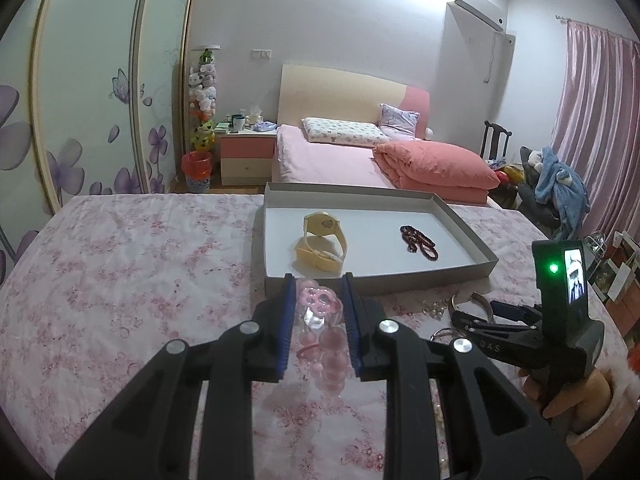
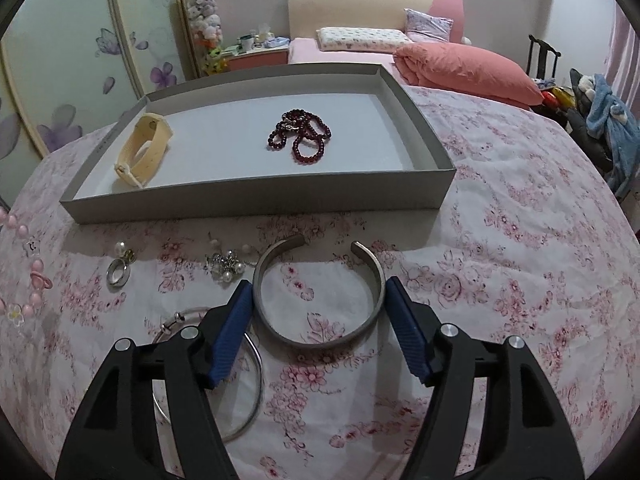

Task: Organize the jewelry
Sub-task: 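Carry the pink bracelet and silver cuff into the grey tray and release both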

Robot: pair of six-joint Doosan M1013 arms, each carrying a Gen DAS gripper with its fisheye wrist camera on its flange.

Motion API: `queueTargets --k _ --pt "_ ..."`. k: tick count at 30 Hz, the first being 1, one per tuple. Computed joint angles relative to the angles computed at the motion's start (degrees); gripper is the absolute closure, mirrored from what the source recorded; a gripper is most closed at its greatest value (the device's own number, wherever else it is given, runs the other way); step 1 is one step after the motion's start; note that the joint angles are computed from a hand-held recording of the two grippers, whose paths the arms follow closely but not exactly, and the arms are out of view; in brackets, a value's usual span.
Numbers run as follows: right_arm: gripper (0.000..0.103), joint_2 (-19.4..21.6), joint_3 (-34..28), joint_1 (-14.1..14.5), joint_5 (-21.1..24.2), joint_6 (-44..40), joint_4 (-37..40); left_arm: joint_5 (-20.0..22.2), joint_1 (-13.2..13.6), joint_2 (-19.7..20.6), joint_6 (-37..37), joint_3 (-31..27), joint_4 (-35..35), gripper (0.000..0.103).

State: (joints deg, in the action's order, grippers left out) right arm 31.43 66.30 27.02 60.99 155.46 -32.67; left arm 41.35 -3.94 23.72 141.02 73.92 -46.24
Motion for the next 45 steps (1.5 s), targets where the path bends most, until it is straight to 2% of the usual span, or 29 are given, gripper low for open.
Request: queueTargets --k 2,6,11,17,19,21,26,29,37,45 --pt "0.035 0.4 -0.8 -0.1 0.7 0.5 0.7 0.1 0.0 0.0 -0.1 0.0 0.1 0.080" --pt "0.024 0.3 -0.9 -0.1 0.3 2.6 0.7 0.1 0.0 0.1 -0.1 0.0 0.2 0.080" --pt "0.025 1.9 -3.0 0.4 3.4 1.2 -0.6 0.1 0.0 0.2 -0.4 0.0 0.5 0.080" --pt "0.025 1.6 -2.5 0.6 4.9 3.1 -1.8 0.1 0.0 0.2 -0.2 0.0 0.4 0.080" --pt "0.025 1.4 -2.2 0.5 4.6 2.9 -1.7 0.1 0.0 0.2 -0.3 0.0 0.5 0.080" --pt "0.036 1.0 -1.5 0.4 2.7 2.2 -1.4 0.1 0.0 0.2 -0.2 0.0 0.4 0.080" --pt "0.036 0.4 -0.5 0.4 1.3 2.1 -1.3 -0.1 0.1 0.1 0.3 0.2 -0.1 0.080" --pt "0.036 -0.8 1.5 0.5 -1.2 4.3 -2.5 -0.3 0.3 -0.1 1.0 0.6 -0.9 0.080" --pt "0.036 -3.6 5.1 3.1 -5.9 12.6 -15.5 -0.9 0.4 -1.1 3.7 2.2 -3.5 0.080" --pt "0.036 -5.3 7.5 5.9 -7.1 21.6 -31.6 -2.7 0.1 -2.6 7.3 4.2 -6.3 0.080"
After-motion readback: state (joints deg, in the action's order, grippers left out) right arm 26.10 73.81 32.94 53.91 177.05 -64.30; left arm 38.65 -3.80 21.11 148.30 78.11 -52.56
